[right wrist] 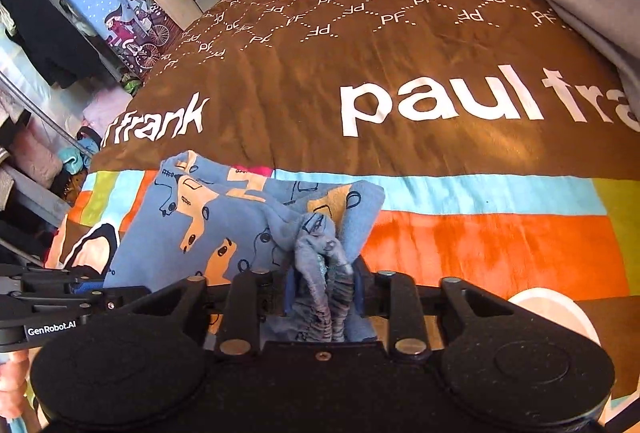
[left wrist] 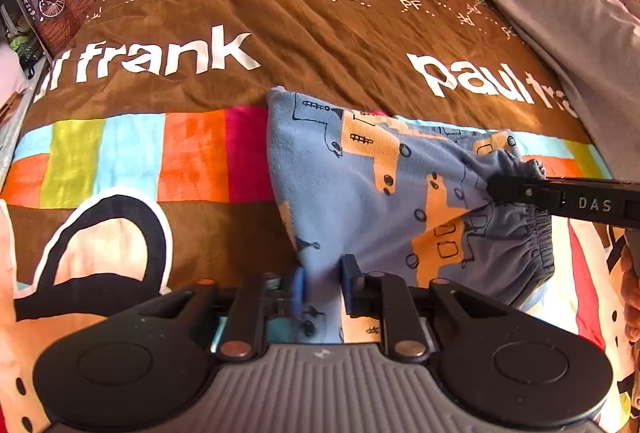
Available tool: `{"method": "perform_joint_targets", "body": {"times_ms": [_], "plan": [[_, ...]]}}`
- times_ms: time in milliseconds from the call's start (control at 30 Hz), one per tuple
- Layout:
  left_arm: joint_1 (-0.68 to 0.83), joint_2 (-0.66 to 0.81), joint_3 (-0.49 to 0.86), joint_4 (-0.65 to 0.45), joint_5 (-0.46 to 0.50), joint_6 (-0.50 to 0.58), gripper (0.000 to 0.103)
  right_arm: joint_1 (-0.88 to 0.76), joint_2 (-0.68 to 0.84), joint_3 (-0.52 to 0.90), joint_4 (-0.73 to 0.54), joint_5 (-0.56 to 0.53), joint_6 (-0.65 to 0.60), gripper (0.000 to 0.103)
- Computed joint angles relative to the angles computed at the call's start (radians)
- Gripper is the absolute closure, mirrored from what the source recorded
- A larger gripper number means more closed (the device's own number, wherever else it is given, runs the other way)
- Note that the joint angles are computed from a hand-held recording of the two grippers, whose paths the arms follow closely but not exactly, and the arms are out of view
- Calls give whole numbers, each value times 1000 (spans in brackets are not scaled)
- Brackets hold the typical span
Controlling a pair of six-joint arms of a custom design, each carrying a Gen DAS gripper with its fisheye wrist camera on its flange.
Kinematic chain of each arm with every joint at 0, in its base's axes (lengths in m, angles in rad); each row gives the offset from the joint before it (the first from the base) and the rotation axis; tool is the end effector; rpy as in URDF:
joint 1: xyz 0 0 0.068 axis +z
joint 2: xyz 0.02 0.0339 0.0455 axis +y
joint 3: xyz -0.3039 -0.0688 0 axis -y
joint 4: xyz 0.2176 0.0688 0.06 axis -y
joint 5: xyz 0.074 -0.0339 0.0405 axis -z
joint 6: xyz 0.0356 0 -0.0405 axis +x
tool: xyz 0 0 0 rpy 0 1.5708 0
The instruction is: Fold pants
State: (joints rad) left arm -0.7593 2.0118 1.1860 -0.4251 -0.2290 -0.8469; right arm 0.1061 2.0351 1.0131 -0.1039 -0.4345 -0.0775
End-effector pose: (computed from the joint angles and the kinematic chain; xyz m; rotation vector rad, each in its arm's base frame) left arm 0.2779 -0.2527 0.1659 -0.1717 2.7500 -0.0998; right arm 0.3629 0.0537 0.1349 -0.3739 2.6216 0.5923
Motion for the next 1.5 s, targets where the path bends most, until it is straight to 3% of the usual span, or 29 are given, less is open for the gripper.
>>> {"method": "perform_joint_targets", "body": {"times_ms": [67, 133, 300, 433, 633, 767, 1033, 1300, 1500], "plan": [[-11, -13, -1, -17, -15, -13, 73, -2, -15, -14, 7, 10, 0, 62], [-24, -32, -4, -35, -33, -33, 55, -8, -40, -36, 15, 21, -3, 53], [-77, -73, 38, -153, -114, -125, 46, -11, -157, -123, 52, 47, -40, 43], [-122, -119, 76, -268, -178, -238, 29, -15, -272, -172, 37, 44, -57, 33], [-185, -182, 114, -426, -269, -364, 11, -2, -442, -231, 10, 56, -52, 18], [-236, -219, 109, -486, -312, -424, 6, 20, -555, -300, 18, 84, -15, 11], [-403, -268, 88, -611, -400, -558, 3, 98, -824, -451, -31, 154, 83, 6], [-589, -300, 63, -730, -425, -719, 0, 232, -1150, -528, -218, 295, 204, 1], [-720, -290, 59, -814, -409, -873, 0, 466, -1349, -526, -415, 525, 372, 1]]}}
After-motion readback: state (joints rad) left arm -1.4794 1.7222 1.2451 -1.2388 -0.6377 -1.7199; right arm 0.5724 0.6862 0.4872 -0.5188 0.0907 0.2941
